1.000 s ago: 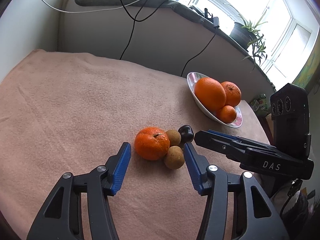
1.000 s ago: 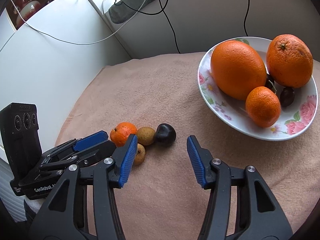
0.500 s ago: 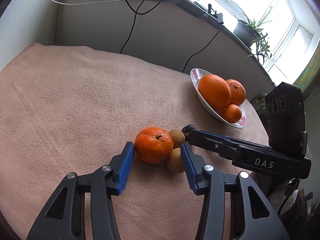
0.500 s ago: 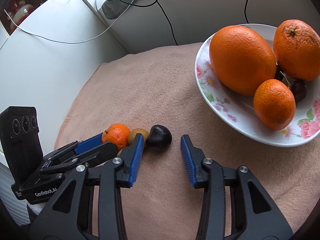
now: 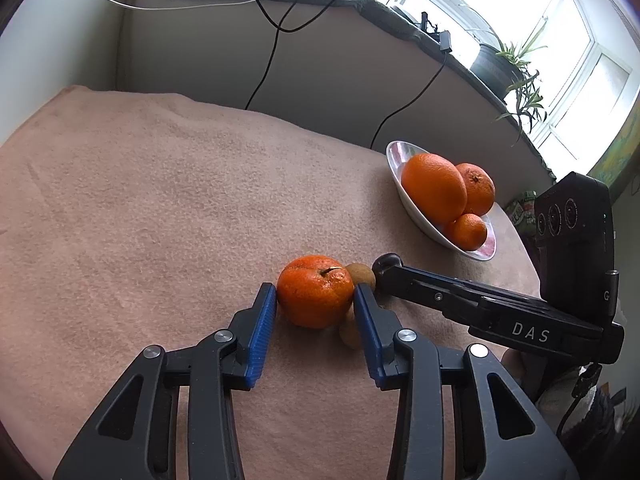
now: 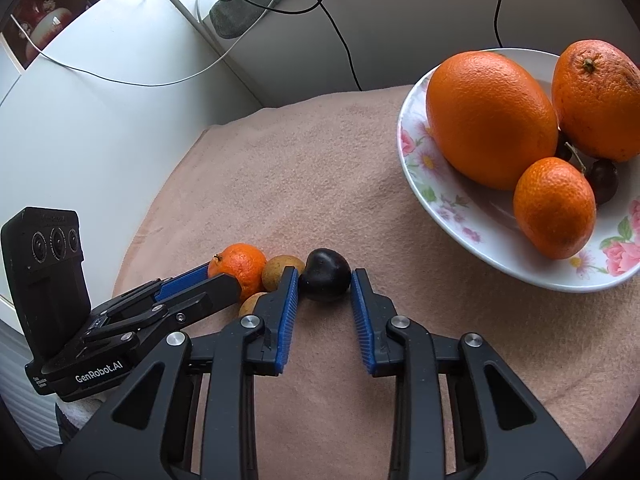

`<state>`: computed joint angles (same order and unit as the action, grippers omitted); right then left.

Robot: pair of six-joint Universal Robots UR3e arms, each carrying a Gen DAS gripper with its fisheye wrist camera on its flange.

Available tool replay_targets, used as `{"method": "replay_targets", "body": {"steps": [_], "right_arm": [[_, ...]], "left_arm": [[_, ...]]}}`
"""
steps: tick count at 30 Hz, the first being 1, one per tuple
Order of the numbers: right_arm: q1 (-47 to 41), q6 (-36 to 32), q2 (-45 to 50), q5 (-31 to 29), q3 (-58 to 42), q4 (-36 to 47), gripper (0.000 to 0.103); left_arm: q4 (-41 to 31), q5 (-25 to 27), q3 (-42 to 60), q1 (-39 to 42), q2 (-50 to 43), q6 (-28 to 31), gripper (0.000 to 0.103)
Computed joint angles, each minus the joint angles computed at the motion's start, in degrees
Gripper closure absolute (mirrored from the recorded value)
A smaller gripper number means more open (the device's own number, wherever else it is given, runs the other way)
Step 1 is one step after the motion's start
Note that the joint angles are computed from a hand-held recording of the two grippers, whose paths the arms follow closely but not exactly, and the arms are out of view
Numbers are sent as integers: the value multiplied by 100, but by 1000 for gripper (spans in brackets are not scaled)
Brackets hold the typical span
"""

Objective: Organize fruits
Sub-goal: 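Close the left tool on the last tangerine while the right tool grasps a dark plum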

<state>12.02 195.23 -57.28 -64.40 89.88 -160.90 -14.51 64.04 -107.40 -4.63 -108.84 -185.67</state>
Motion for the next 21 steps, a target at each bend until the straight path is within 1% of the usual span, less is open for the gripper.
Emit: {"method": "replay_targets", "body": {"steps": [10,21], "right_arm": [[-178,-56,-612,-9,848,-394,75],[-383,-141,-1125,0,1440,-569,75]], "left_arm": [[57,37,-10,-23,88,37,67],[222,150,-85,-71,104,-23,68]]}}
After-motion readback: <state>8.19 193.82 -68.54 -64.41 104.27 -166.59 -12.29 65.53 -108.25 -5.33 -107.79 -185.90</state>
